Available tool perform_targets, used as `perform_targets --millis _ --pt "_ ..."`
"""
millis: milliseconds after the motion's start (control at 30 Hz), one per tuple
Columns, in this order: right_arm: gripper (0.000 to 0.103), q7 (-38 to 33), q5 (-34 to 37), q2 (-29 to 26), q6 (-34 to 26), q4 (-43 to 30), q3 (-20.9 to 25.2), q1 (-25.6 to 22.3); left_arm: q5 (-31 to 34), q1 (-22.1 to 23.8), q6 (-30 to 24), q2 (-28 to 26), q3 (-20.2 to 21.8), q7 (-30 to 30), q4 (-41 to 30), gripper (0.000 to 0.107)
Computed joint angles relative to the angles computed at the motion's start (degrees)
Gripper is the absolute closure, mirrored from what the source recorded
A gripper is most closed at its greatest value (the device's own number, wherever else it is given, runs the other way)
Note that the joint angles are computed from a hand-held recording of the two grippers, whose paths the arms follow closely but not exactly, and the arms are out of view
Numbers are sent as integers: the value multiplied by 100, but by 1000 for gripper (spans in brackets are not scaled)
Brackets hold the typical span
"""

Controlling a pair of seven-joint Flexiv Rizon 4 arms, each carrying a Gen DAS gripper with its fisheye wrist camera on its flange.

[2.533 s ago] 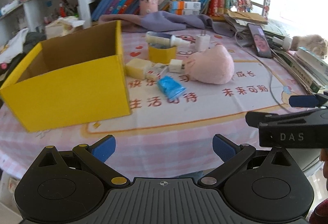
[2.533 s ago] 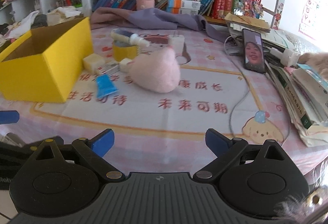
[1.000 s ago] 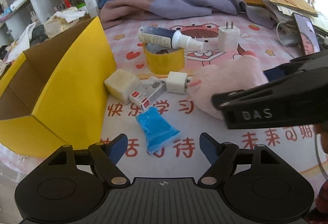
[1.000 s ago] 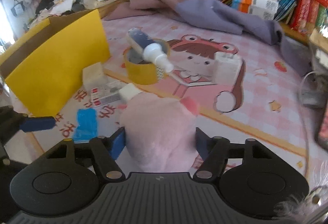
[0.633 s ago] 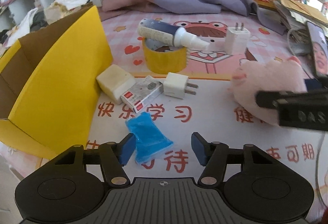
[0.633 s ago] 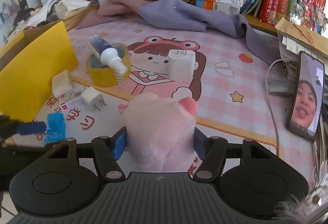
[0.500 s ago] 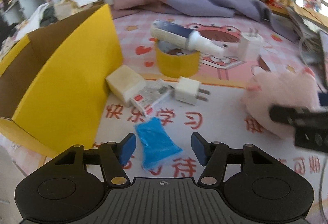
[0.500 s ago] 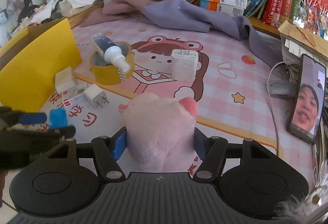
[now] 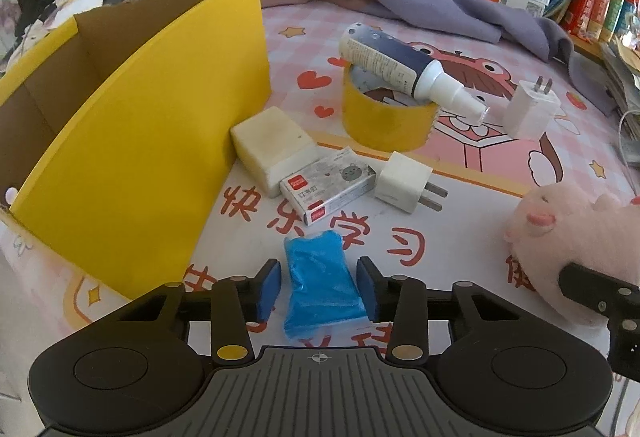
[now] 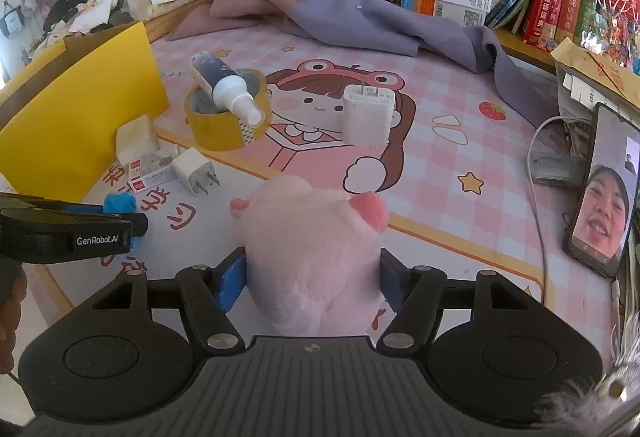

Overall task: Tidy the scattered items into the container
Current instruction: 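Close the left tool on the blue tube and lift it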

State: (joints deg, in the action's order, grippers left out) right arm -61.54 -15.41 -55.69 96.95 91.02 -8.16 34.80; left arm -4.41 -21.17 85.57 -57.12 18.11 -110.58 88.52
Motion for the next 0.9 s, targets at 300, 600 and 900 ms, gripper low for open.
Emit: perform_targets --millis 300,600,900 --pt "42 222 197 205 91 166 -88 75 321 -152 960 246 118 671 334 80" --pt "41 221 175 295 222 328 -61 175 -61 -182 1330 449 -5 1377 748 80" --pt "41 450 709 397 370 784 -1066 1203 -35 573 2180 717 -1048 2161 1433 81"
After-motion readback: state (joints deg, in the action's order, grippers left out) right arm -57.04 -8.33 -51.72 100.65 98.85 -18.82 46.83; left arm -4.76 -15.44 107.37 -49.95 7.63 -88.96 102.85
